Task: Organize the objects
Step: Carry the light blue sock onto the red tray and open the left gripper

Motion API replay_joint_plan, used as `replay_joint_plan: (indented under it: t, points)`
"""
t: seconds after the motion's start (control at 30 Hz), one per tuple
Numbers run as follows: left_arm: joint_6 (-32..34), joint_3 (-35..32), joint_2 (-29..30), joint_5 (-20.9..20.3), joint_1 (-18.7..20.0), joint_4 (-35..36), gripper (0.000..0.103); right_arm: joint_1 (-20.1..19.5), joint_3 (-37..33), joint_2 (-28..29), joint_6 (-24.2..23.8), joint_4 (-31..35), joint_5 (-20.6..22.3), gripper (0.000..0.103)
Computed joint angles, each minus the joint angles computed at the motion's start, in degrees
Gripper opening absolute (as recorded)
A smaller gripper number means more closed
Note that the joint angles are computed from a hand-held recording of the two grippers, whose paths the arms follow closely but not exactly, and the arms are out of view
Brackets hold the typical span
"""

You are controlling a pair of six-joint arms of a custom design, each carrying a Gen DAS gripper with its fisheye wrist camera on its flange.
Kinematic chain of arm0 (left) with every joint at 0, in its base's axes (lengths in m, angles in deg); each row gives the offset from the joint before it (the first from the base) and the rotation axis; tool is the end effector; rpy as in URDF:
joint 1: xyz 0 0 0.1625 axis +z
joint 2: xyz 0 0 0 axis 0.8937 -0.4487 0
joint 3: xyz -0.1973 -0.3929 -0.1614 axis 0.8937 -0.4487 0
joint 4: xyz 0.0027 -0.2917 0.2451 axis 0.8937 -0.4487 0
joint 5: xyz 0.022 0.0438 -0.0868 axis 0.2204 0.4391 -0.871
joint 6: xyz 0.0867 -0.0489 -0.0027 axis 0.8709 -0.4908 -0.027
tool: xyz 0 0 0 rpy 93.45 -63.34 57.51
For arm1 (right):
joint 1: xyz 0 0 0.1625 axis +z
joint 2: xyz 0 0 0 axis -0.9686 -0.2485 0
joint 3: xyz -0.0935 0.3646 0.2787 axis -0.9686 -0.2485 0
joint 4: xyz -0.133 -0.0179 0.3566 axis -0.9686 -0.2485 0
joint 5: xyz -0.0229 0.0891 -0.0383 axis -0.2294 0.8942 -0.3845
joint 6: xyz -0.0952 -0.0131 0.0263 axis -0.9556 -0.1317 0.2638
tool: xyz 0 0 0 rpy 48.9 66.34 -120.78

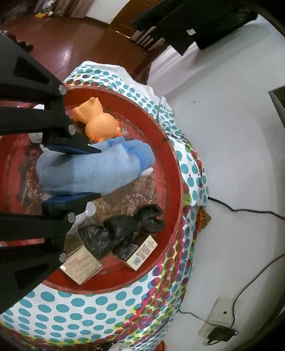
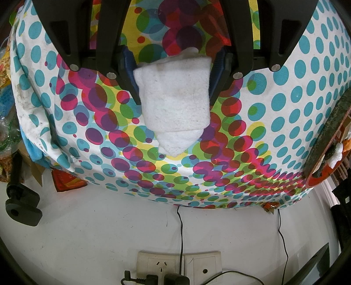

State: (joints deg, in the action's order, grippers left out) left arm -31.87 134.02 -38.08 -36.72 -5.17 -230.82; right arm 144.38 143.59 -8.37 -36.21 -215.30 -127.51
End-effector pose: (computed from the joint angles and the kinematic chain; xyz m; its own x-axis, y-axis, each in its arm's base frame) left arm -0.2241 -0.7711 -0.0034 -0.5676 0.1333 -0.8124 0.5297 0.8145 -0.2365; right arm -0.1638 -0.6915 0.2628 -0.7001 0.1322 0.7017 -0.3581 0.7852 -0.5052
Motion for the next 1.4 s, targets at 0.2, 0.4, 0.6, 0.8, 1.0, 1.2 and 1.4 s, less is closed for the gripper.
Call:
replay_joint_plan:
  t: [0.2, 0.4, 0.6, 0.8, 1.0, 1.2, 1.4]
  points:
    - [-1.26, -1.23, -0.43, -1.72, 1.25, 2.03, 0.031, 0.02, 0.03, 0.08, -0.05, -0.12, 0.0, 0.055]
    - [-4.63, -4.14, -0.56, -6.28, 2.99, 7.36, 0.031, 0.0, 0.03, 0.06, -0.08, -0.12, 0.0, 0.055]
    - [-4.59, -5.65, 0.64, -5.58, 3.43, 8.72, 0.031, 0.07, 0.07, 0.12, -0.07, -0.22, -0.08, 0.055]
    - [-2.29, -6.01, 1.71, -3.56, 3.23, 7.12, 0.031, 0.07, 0.03, 0.14, -0.11, -0.23, -0.12, 0.055]
    - [-0.59, -5.95, 2.4, -2.25, 3.06, 4.58, 0.034, 0.14, 0.01, 0.23, -0.05, -0.26, -0.18, 0.056]
    - [-1.39, -5.2, 2.16, -2.66, 3.2, 3.71, 0.051, 0.0, -0.18, 0.26, -0.07, -0.33, -0.39, 0.059]
    - [3.9, -3.3, 2.43, 0.12, 2.51, -3.57, 0.063, -0.09, -0.33, 0.19, -0.06, -0.37, -0.74, 0.062]
